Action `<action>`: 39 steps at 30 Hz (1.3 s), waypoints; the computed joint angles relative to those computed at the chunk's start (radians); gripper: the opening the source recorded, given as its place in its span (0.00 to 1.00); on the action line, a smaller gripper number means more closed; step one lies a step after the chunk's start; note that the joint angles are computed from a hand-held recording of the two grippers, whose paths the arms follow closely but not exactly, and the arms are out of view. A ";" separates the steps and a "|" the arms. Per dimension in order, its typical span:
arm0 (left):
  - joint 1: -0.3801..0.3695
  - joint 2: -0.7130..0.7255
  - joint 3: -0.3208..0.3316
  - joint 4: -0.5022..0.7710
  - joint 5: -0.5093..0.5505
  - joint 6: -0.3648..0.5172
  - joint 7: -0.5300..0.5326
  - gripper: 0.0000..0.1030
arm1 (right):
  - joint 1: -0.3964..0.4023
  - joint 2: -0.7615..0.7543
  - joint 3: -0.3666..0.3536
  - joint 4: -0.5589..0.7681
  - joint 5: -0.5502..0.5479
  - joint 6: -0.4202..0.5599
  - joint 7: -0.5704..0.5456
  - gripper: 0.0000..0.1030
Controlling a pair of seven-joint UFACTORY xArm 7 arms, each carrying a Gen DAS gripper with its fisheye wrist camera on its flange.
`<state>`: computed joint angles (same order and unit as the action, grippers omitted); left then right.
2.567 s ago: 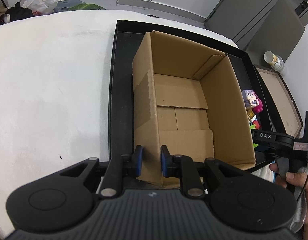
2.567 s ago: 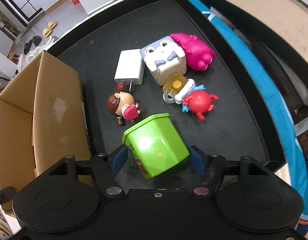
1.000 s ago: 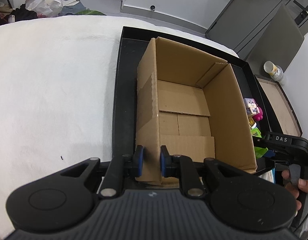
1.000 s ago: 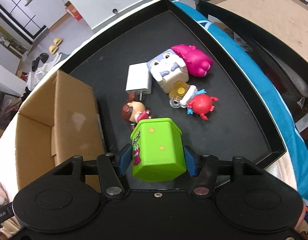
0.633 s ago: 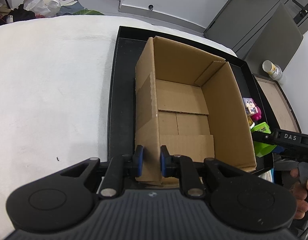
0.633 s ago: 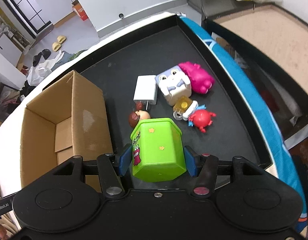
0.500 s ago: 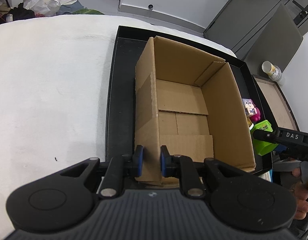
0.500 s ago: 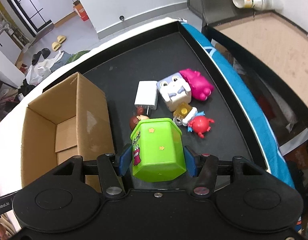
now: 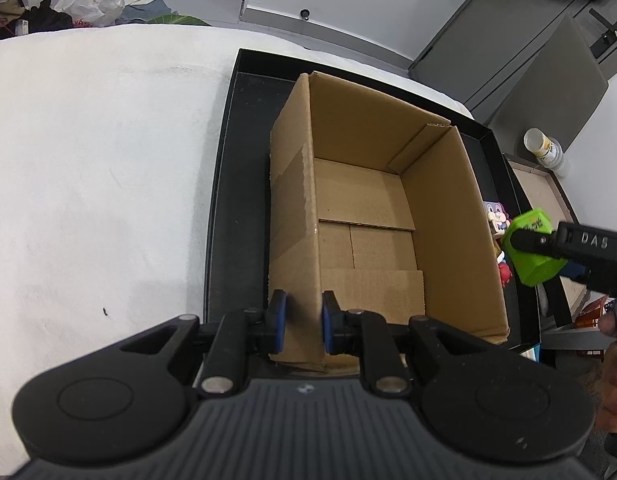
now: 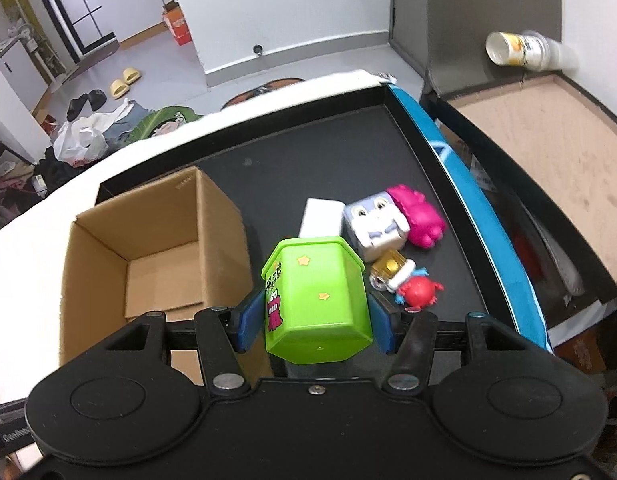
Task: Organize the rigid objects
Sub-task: 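Carry the green cup with the right gripper into the box and release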
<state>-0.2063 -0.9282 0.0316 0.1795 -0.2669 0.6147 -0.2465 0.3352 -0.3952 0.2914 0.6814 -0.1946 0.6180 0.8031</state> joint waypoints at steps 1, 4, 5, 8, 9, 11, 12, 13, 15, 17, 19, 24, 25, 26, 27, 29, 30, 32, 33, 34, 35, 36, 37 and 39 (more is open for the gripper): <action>0.000 0.000 0.000 0.000 -0.001 0.000 -0.001 0.16 | -0.001 0.007 0.006 0.012 -0.008 0.001 0.001 0.53; 0.000 -0.001 -0.001 -0.001 0.000 -0.001 -0.005 0.17 | 0.000 0.030 0.016 0.046 -0.025 0.001 0.007 0.53; 0.000 -0.002 0.000 -0.001 -0.001 0.000 -0.005 0.17 | 0.001 0.039 0.019 0.058 -0.032 -0.001 0.006 0.53; -0.001 -0.001 0.004 0.001 -0.004 0.000 -0.006 0.17 | 0.013 0.063 0.011 0.087 -0.029 -0.013 -0.008 0.53; -0.001 -0.001 0.004 0.001 -0.004 0.000 -0.006 0.17 | 0.015 0.071 0.011 0.099 -0.032 -0.014 -0.012 0.53; -0.003 0.000 0.008 -0.001 -0.006 -0.002 -0.001 0.17 | 0.016 0.086 0.019 0.118 -0.051 -0.010 -0.011 0.53; -0.003 0.000 0.011 -0.001 -0.008 -0.003 0.000 0.17 | 0.018 0.094 0.022 0.128 -0.060 -0.009 -0.011 0.53; -0.004 0.002 0.014 -0.001 -0.010 -0.005 0.002 0.17 | 0.020 0.099 0.023 0.135 -0.067 -0.010 -0.010 0.53; -0.005 0.009 0.022 0.002 -0.016 -0.006 0.008 0.17 | 0.016 0.106 0.036 0.149 -0.106 -0.014 0.008 0.53; -0.006 0.011 0.029 0.004 -0.025 -0.006 0.012 0.17 | 0.025 0.120 0.035 0.168 -0.116 -0.014 0.001 0.53; -0.006 0.012 0.025 0.005 -0.027 -0.007 0.014 0.17 | 0.035 0.132 0.031 0.181 -0.118 -0.017 -0.009 0.53; -0.007 0.015 0.035 0.005 -0.039 -0.008 0.024 0.18 | 0.051 0.177 0.035 0.220 -0.150 -0.020 -0.008 0.53; -0.007 0.015 0.034 0.005 -0.040 -0.009 0.026 0.18 | 0.055 0.187 0.033 0.227 -0.151 -0.021 -0.007 0.53; -0.006 0.015 0.033 0.005 -0.041 -0.010 0.027 0.18 | 0.060 0.196 0.032 0.233 -0.154 -0.023 -0.006 0.53; -0.005 0.016 0.034 0.004 -0.042 -0.011 0.030 0.18 | 0.064 0.206 0.032 0.239 -0.159 -0.024 -0.004 0.53; -0.006 0.017 0.031 0.004 -0.043 -0.015 0.031 0.18 | 0.075 0.220 0.032 0.246 -0.167 -0.023 0.004 0.53; -0.005 0.016 0.032 0.003 -0.043 -0.015 0.033 0.18 | 0.081 0.228 0.031 0.250 -0.170 -0.025 0.004 0.53; -0.006 0.015 0.033 0.002 -0.046 -0.013 0.035 0.18 | 0.092 0.239 0.029 0.252 -0.174 -0.025 0.008 0.53; -0.006 0.016 0.033 0.002 -0.047 -0.012 0.036 0.18 | 0.097 0.248 0.028 0.258 -0.178 -0.024 0.010 0.53; -0.007 0.016 0.033 0.003 -0.047 -0.012 0.037 0.18 | 0.102 0.256 0.026 0.259 -0.180 -0.026 0.011 0.53; -0.008 0.016 0.031 0.003 -0.047 -0.012 0.039 0.18 | 0.107 0.259 0.023 0.258 -0.179 -0.028 0.011 0.53; -0.009 0.020 0.032 0.005 -0.047 -0.013 0.041 0.18 | 0.112 0.264 0.020 0.257 -0.177 -0.033 0.006 0.53; -0.010 0.022 0.032 0.005 -0.048 -0.015 0.044 0.18 | 0.117 0.269 0.016 0.258 -0.169 -0.035 -0.004 0.53; -0.012 0.024 0.034 0.004 -0.050 -0.019 0.048 0.18 | 0.126 0.279 0.012 0.257 -0.160 -0.042 -0.017 0.53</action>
